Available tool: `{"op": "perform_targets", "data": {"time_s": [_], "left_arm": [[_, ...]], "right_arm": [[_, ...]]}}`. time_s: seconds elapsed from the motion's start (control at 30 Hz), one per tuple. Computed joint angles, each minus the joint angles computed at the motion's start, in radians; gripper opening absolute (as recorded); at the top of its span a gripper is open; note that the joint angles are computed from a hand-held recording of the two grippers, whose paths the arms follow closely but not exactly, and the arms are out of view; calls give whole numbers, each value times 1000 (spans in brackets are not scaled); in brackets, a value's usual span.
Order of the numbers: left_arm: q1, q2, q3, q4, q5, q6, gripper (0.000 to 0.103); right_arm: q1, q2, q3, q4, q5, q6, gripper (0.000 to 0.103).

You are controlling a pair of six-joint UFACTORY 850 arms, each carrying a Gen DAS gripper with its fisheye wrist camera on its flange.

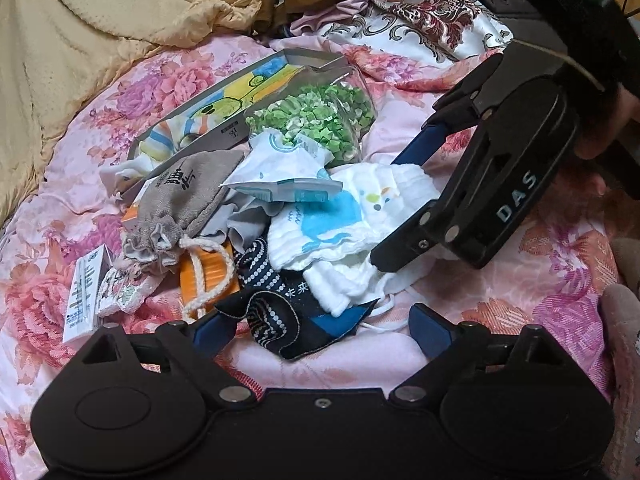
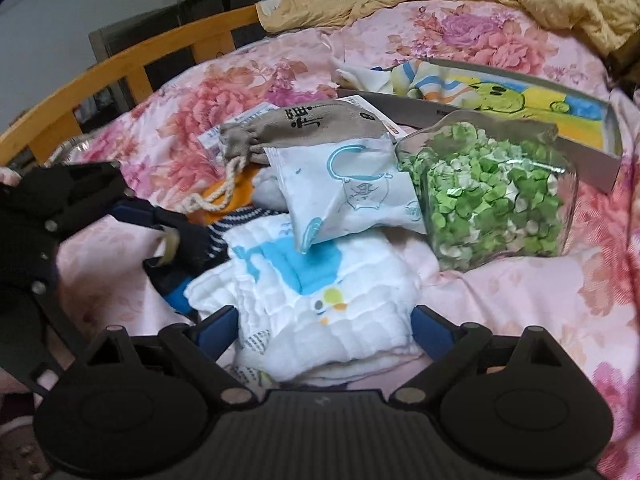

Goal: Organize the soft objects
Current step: 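Grasp the navy-and-white striped sock with the left tool while the right tool grasps a white printed cloth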

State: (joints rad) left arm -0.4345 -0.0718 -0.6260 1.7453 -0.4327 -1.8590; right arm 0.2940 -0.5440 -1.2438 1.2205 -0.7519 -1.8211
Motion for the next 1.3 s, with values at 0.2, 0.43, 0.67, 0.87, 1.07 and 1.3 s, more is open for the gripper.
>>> {"op": "perform_targets", "data": {"time_s": [0.2,0.43,0.67,0.87,1.07,1.3], "left_arm": [[-1,-11,-5,4,-1,2,93],[12,-21,-17,-11,24,8,88],[26,-33,-26,-36,31,0,88],[39,-53,-41,-27,39,-28,87],[74,-51,-44,-9,83,-153,65],[91,-16,-21,53,108,-325,32]], "right_arm": [[5,5,-3,-39,0,-9,96],[32,51,64,80,115,-165,62],[25,64,77,199,166,-252,28],[7,60,56,219,183,-234,22],[-8,53,37,196,174,-165,22],[-11,50,35,177,159,-138,22]]}}
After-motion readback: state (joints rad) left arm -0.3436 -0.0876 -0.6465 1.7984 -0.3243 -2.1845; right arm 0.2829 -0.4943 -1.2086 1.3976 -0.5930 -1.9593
